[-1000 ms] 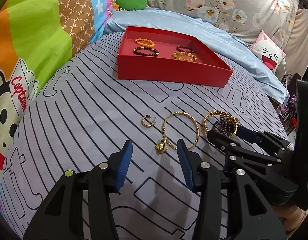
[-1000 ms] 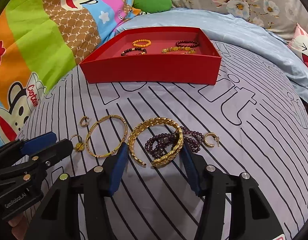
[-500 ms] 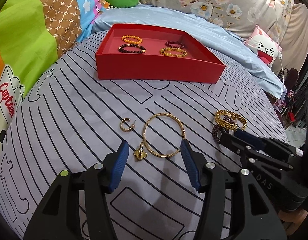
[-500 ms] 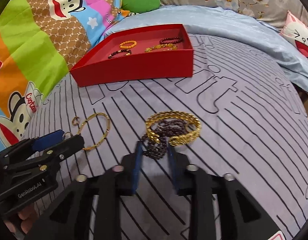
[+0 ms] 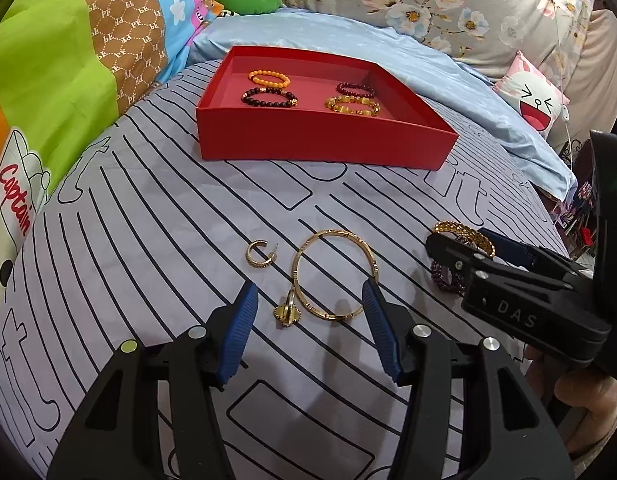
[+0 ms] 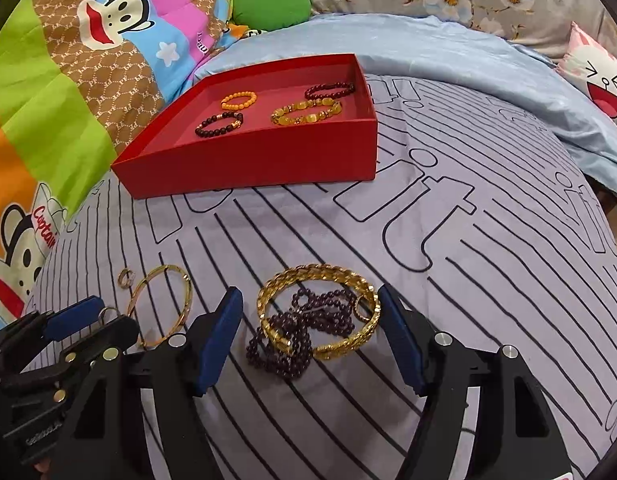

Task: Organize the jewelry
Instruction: 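Grasp the thin gold bangle with the left tool while the right tool grasps the braided gold bangle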

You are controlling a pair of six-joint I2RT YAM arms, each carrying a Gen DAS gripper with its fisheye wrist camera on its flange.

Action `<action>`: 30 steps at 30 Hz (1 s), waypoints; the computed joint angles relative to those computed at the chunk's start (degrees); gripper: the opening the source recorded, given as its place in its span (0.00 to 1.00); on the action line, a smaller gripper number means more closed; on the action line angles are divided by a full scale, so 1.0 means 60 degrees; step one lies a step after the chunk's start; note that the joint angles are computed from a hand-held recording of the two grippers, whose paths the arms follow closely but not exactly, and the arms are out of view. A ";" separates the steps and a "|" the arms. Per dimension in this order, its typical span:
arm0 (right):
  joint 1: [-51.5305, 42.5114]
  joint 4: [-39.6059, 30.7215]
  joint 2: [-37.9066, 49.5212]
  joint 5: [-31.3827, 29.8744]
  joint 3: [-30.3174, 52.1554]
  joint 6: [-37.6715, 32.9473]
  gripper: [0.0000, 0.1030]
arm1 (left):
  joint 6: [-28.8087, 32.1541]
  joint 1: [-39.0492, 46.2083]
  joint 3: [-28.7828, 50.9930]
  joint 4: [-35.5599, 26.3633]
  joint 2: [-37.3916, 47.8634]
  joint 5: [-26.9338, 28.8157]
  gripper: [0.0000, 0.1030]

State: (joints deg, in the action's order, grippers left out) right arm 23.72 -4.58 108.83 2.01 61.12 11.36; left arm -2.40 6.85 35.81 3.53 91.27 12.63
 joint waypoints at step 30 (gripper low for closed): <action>-0.0547 0.0425 -0.1458 -0.0429 -0.1171 0.0397 0.55 | 0.0016 -0.0492 0.0441 0.0578 0.0882 -0.0920 0.35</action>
